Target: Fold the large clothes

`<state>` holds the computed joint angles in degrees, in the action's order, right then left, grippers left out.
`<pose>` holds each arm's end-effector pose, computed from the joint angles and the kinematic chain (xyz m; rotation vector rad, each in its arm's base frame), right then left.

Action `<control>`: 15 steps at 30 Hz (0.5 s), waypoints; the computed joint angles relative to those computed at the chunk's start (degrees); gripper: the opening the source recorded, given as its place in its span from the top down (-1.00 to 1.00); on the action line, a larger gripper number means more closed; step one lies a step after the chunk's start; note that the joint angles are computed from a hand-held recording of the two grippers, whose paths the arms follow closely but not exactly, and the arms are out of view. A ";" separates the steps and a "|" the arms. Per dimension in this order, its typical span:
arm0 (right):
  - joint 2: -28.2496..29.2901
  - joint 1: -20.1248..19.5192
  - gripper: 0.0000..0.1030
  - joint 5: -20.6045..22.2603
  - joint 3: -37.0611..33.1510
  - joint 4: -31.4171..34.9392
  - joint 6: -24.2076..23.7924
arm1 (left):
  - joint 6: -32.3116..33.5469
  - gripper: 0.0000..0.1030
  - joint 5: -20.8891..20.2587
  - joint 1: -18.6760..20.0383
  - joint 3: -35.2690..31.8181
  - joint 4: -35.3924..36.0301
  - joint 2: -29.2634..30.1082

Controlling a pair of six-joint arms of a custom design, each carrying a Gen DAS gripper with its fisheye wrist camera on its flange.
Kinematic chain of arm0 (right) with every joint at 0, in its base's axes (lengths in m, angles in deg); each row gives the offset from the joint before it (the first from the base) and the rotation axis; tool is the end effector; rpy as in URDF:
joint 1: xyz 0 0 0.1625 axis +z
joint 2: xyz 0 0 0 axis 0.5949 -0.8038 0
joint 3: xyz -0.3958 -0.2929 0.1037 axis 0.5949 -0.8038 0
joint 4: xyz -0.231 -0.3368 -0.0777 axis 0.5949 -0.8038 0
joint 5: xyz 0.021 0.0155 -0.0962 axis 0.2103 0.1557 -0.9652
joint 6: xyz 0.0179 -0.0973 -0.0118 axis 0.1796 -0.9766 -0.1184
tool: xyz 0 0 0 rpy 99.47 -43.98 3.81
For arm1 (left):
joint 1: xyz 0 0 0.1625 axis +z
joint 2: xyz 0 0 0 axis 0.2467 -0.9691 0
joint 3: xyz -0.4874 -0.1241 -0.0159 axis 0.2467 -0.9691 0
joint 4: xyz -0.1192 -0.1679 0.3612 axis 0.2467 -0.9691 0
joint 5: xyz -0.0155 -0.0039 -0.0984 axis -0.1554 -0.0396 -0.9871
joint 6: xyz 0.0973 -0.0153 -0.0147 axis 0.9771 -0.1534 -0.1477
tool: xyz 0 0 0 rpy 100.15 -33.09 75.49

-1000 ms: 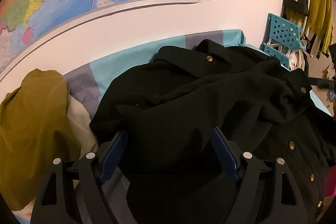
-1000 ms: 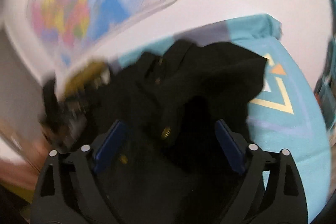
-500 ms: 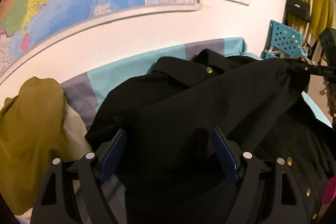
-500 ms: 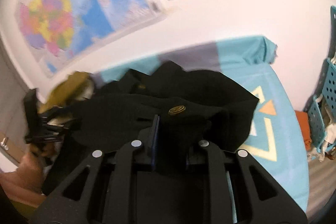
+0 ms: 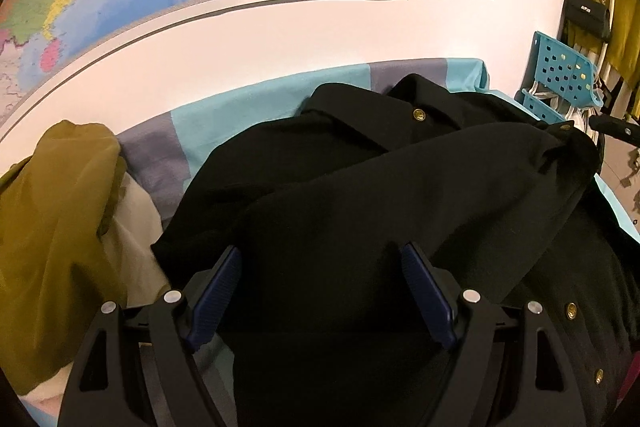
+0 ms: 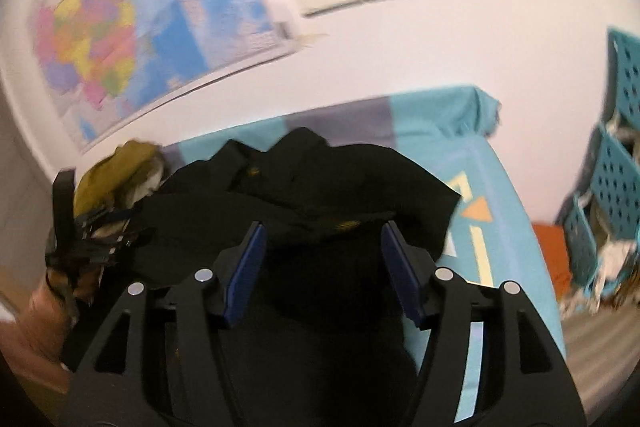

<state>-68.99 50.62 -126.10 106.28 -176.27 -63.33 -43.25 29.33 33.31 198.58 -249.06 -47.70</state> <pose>0.0933 -0.4826 0.3374 0.6328 -2.6491 0.7216 -0.1822 -0.5139 0.1036 0.5541 2.2478 -0.7876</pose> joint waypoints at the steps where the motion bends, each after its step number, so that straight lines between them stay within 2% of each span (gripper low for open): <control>1: 0.33 0.49 -0.13 0.85 0.20 1.47 -1.72 | 0.32 -0.53 0.13 -0.26 0.26 -0.11 0.07; 2: 0.76 0.69 -0.07 0.80 0.14 2.38 -2.95 | 0.63 -0.53 0.26 -0.42 0.37 -0.14 0.20; 3: 2.40 1.46 -0.02 -1.35 0.03 2.43 -4.99 | 0.72 -0.53 0.75 -0.56 0.37 -0.07 0.48; 8: 10.58 1.95 0.16 -10.00 -2.93 0.02 -5.80 | -0.45 -0.53 0.53 0.22 -0.44 1.61 1.04; 13: 12.22 1.12 0.16 -9.49 -5.05 1.14 -3.81 | -1.35 -0.57 2.29 0.58 -1.16 1.99 1.99; 15: 10.65 1.40 -0.03 -8.32 -4.37 1.61 -3.48 | -2.00 -0.57 2.75 -0.05 -0.55 1.44 1.70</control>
<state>-58.34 52.02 -134.42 101.90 -174.66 -66.81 -45.25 32.08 33.25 198.03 -247.62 -46.01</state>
